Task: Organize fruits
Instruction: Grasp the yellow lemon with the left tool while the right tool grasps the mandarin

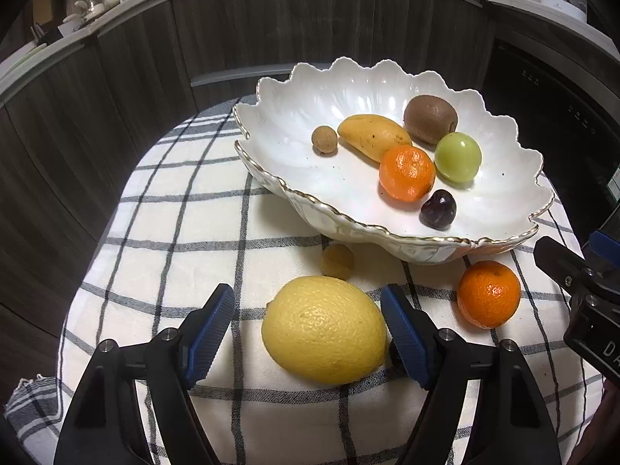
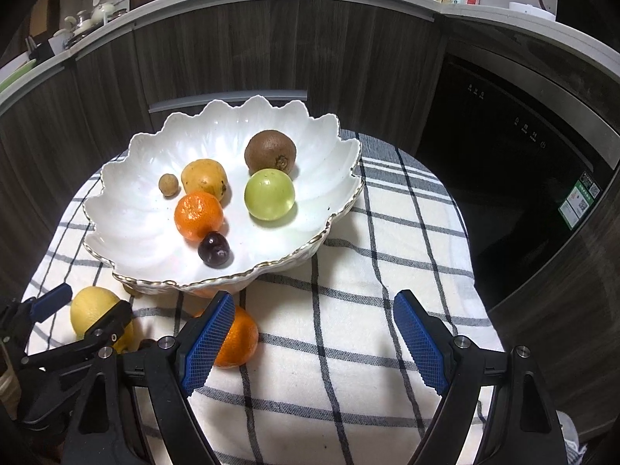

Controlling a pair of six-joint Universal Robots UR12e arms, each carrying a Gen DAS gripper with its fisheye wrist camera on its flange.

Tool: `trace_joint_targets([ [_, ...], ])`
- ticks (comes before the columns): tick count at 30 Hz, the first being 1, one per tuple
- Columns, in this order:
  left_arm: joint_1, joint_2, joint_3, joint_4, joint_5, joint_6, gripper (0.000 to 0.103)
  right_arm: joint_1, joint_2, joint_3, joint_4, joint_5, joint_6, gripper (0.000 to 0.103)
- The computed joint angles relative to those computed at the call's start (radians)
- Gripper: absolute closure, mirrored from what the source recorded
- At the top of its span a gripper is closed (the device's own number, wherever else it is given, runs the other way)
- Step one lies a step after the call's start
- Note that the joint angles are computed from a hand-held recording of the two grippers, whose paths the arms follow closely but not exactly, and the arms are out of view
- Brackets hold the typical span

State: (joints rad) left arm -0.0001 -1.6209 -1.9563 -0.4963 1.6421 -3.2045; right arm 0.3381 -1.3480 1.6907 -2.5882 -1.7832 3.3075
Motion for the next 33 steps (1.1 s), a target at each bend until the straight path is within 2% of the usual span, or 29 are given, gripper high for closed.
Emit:
trace_joint_targets([
  [4, 0.000, -0.004, -0.002, 0.003, -0.010, 0.001, 0.027, -0.002, 0.003, -0.002, 0.010, 0.010, 0.001, 0.018],
  [9, 0.009, -0.007, -0.002, -0.034, -0.054, -0.010, 0.040, -0.001, 0.006, -0.003, 0.015, 0.008, 0.000, 0.018],
  [11, 0.011, -0.006, -0.006, -0.033, -0.066, -0.013, 0.041, 0.000, 0.006, -0.004, 0.014, 0.006, -0.003, 0.018],
  [20, 0.014, 0.003, -0.009, -0.038, -0.050, -0.017, 0.042, 0.001, 0.005, -0.004, 0.012, 0.009, -0.007, 0.018],
  [33, 0.045, 0.027, -0.032, -0.003, -0.014, -0.038, 0.042, 0.020, 0.027, -0.029, 0.070, 0.079, -0.035, 0.018],
])
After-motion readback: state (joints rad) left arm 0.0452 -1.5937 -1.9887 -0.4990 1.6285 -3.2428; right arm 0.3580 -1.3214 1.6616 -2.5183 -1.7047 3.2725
